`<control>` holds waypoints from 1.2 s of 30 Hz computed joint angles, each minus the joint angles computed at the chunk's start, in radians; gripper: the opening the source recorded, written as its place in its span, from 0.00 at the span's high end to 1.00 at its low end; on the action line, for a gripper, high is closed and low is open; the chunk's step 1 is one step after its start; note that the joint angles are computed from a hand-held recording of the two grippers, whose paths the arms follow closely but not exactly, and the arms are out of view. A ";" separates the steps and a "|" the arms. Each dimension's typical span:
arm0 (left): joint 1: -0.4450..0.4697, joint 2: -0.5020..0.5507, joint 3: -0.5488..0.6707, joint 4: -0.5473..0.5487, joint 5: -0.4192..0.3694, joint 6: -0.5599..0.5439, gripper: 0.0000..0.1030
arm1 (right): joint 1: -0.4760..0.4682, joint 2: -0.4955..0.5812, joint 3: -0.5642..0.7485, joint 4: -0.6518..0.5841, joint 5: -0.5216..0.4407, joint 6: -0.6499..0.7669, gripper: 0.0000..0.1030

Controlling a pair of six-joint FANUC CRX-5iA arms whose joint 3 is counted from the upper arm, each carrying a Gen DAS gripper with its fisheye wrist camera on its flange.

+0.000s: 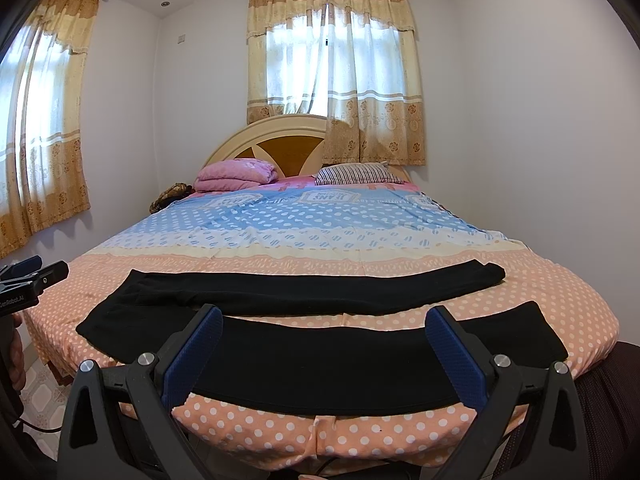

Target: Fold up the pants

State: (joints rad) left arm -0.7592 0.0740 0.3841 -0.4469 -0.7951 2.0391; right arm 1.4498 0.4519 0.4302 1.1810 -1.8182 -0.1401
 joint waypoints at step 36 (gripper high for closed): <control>0.005 0.000 -0.006 0.000 0.006 0.005 0.00 | 0.001 0.006 0.012 -0.008 -0.001 0.007 0.01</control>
